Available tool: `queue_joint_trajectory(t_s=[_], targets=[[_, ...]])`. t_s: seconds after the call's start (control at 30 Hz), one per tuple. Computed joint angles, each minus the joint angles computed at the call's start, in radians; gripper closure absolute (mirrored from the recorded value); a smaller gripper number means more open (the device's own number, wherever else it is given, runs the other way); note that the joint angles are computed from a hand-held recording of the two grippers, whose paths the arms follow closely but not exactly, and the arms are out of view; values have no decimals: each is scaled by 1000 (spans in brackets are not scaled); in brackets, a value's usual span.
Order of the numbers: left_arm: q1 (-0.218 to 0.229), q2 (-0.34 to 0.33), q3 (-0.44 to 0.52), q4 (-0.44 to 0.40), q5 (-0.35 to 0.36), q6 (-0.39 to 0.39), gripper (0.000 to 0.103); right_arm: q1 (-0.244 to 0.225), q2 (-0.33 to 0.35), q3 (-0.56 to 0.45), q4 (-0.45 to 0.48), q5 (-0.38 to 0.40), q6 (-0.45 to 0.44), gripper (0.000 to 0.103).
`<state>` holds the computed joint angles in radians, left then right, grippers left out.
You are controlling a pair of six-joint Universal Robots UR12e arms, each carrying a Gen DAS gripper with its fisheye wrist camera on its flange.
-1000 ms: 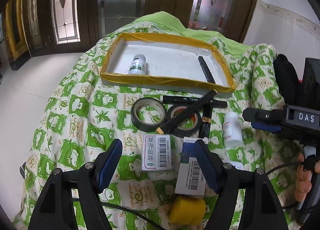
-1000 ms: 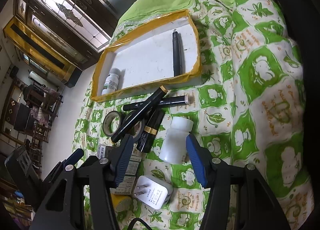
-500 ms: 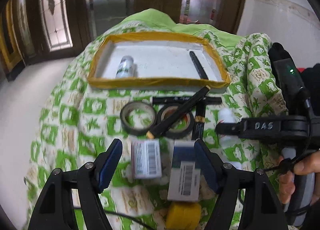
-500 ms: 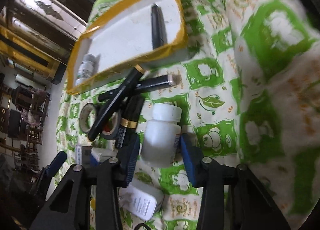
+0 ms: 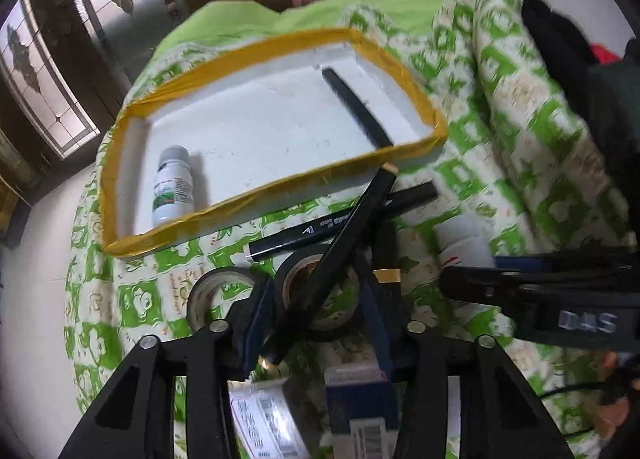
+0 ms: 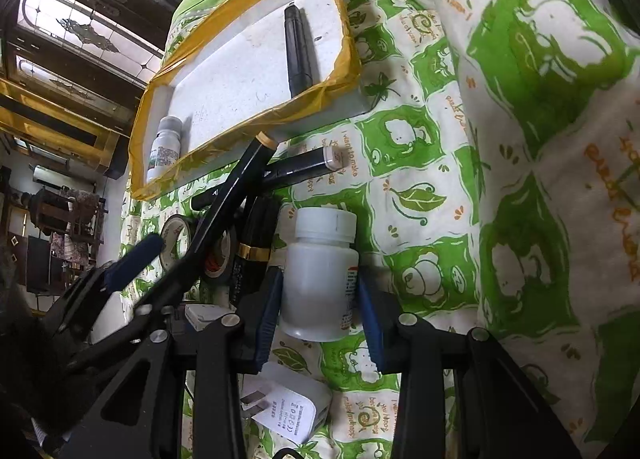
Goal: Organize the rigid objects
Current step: 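Move the left tool to a gold-banded black marker while the right tool reaches the plain white bottle, then grasp the gold-banded black marker with the left tool while the right tool grips the white bottle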
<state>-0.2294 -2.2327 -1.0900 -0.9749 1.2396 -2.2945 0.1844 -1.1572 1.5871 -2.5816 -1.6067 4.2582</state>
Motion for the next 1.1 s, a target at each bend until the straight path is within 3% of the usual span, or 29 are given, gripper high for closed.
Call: queue_joint_trajectory(t_s=[0.1,0.33,0.47,0.53,0.73,1.1], targets=[[-7,-17,24,-26,19,-11,72,0,-1,1,0,1,1,67],[-3,-7,1,-16,11,-22,79,-1,-3,4,-1,5,2,67],[20,1,4,-87,-17,-52,89,-1,-3,5,-3,5,-1,67],[33,3,9,-131,-27,-70,89,0,0,1,1,2,-3,67],[44,4,9,-162,-41,-86,88,3,4,-7,11,-6,-6,67],[13,-18,36,-131,0,-103,89,4,8,-12,16,-7,-9,67]])
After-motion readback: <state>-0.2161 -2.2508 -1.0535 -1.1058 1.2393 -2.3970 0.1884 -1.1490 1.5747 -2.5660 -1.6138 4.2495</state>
